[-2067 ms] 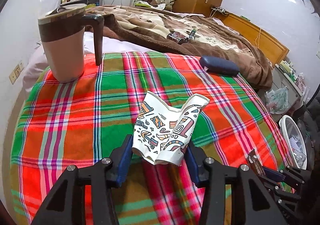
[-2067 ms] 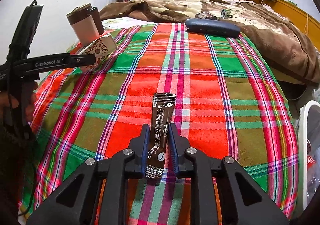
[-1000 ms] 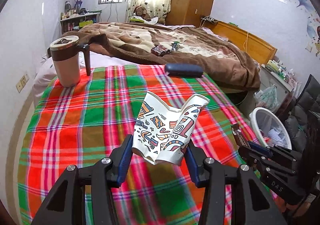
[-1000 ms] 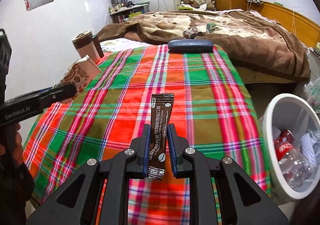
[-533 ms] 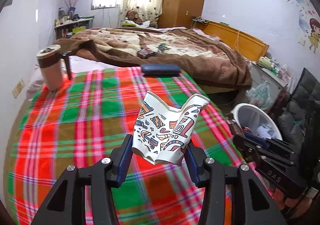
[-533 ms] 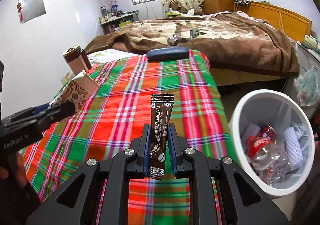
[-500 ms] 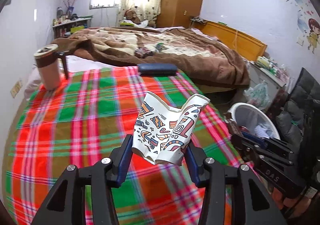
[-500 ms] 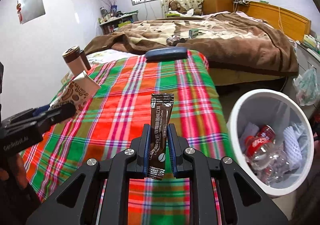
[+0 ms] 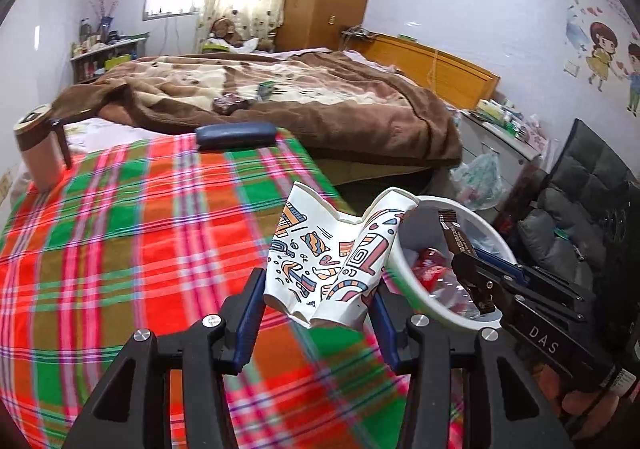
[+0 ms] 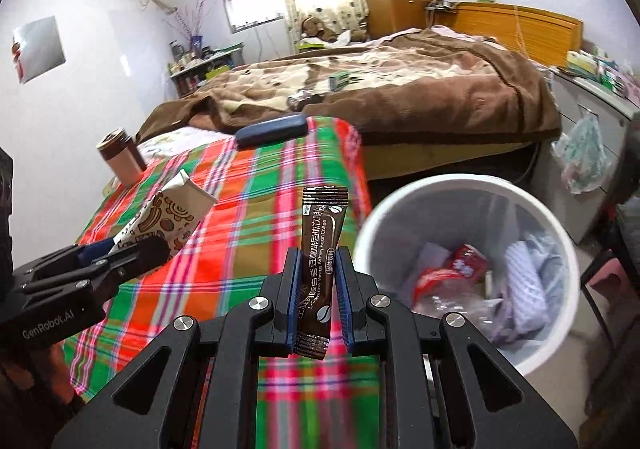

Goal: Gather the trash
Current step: 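Lift the paper cup and wrapper and carry both over the white bin, then open both tools to drop the paper cup and wrapper into the bin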

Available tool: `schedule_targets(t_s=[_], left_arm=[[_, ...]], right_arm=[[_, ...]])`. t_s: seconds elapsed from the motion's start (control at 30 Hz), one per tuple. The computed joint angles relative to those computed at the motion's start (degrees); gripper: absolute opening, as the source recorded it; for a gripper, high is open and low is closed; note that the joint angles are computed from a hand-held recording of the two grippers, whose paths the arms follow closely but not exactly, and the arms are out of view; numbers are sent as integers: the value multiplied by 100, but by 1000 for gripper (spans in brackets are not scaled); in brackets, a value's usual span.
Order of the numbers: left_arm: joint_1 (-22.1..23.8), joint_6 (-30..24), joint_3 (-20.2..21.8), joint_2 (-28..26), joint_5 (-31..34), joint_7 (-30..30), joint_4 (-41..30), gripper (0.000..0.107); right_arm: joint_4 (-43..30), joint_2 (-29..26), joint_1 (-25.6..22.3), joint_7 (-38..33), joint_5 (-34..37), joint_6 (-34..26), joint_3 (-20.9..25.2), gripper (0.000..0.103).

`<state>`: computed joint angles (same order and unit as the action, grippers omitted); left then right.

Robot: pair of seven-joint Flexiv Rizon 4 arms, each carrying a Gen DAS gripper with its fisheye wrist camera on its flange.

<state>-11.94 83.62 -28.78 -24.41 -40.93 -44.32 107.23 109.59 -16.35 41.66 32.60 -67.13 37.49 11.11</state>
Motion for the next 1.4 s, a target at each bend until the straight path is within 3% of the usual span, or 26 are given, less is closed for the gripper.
schedule_targets(t_s=[0.23, 0.6, 1.03, 1.2, 1.3, 1.37, 1.4], left_arm=[[-314, -125, -8, -165, 210, -157, -218, 49], [-995, -435, 374, -613, 1037, -781, -895, 49], [-1710, -933, 996, -1227, 1940, -1759, -1797, 50], [-1809, -995, 1121, -1337, 2213, -2051, -1974, 59], [-1859, -971, 1203, -1340, 2348, -2197, -1988, 60], [-1868, -976, 1227, -1335, 2417, -2261, -1995, 62], [-1862, -955, 1225, -1325, 2442, -2281, -1981, 64]], right_arm=[[445, 387, -93, 255, 112, -252, 154, 17], [1002, 877, -367, 534, 484, -491, 411, 18], [1468, 1160, -693, 452, 877, -172, 503, 19], [1486, 1175, -728, 240, 1052, -175, 535, 20], [1524, 1208, -732, 217, 1132, -204, 547, 25], [1584, 1253, -753, 301, 1068, -109, 547, 43], [1604, 1268, -766, 318, 1027, -74, 543, 45]])
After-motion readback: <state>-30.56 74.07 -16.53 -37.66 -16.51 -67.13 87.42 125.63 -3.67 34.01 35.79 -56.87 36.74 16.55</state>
